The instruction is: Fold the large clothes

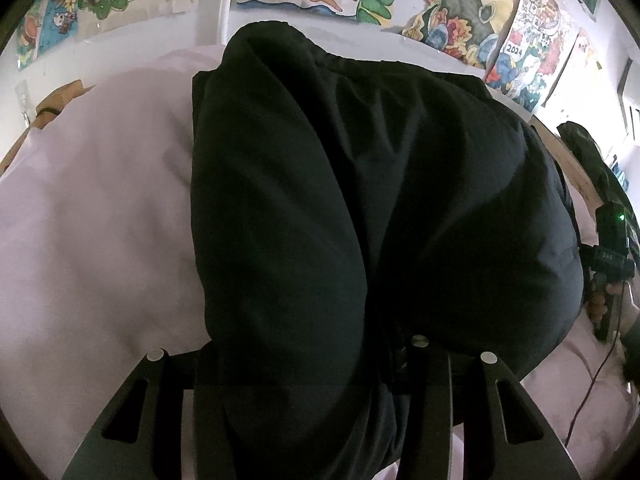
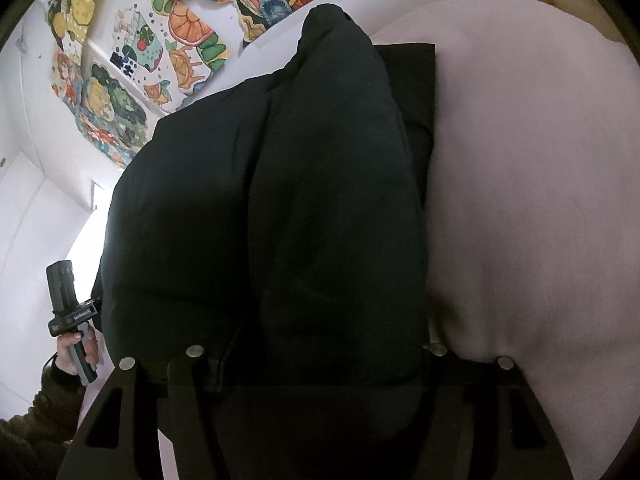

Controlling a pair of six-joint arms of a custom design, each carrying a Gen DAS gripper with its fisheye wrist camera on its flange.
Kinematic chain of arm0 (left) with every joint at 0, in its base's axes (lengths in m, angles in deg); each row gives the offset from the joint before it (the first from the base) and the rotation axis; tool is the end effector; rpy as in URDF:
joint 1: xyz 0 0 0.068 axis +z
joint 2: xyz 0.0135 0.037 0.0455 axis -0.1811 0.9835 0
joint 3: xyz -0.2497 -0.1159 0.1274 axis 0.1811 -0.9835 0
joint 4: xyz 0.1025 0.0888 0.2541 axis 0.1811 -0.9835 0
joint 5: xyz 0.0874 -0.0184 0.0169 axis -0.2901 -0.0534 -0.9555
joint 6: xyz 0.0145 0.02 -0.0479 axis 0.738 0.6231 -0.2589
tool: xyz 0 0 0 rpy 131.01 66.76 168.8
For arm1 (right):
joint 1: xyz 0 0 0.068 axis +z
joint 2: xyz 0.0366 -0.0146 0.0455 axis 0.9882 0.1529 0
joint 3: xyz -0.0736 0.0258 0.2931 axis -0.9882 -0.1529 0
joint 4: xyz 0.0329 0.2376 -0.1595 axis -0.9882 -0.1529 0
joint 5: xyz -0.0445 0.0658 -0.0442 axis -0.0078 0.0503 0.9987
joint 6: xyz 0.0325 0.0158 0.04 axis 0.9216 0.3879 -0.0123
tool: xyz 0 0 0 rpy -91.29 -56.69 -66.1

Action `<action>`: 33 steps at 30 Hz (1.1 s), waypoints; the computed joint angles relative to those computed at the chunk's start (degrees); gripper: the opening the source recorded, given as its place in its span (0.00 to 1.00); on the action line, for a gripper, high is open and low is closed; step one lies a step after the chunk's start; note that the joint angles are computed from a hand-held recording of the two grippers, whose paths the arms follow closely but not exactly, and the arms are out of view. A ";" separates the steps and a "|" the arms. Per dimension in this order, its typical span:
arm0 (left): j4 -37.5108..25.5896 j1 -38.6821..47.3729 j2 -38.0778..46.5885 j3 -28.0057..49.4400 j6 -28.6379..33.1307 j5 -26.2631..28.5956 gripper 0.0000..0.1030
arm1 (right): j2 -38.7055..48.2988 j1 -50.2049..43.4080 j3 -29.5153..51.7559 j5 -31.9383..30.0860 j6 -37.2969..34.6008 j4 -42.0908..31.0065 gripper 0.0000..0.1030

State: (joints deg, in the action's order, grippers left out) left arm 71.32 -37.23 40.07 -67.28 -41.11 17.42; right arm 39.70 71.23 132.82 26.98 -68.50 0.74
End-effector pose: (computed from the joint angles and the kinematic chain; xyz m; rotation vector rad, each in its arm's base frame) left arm 0.1557 -0.0709 0.1081 -0.1844 2.4770 -0.1901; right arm 0.3614 -0.0362 0.0451 -0.5604 2.4784 1.0246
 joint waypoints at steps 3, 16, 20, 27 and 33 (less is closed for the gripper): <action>-1.13 -1.89 -0.56 0.10 -0.07 -2.25 0.35 | -1.05 0.13 -1.12 0.39 0.72 1.58 0.55; -2.41 -5.05 -2.82 0.54 -4.32 -4.96 0.24 | -7.25 0.55 -8.10 1.77 1.32 9.54 0.32; -5.23 -5.00 -6.38 0.88 -6.17 -4.58 0.22 | -8.28 0.26 -8.91 1.03 2.25 10.03 0.29; -11.63 -8.22 -12.06 2.51 -9.36 -7.13 0.19 | -7.32 -2.31 -7.18 -3.51 2.43 5.46 0.22; -19.34 -16.60 -14.05 6.24 -15.68 -15.41 0.18 | -16.52 -3.40 -12.03 -3.23 -1.32 2.41 0.20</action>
State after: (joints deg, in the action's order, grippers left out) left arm 51.98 -53.83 26.03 -61.04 -56.79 2.02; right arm 23.18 67.82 120.79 23.75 -69.82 3.15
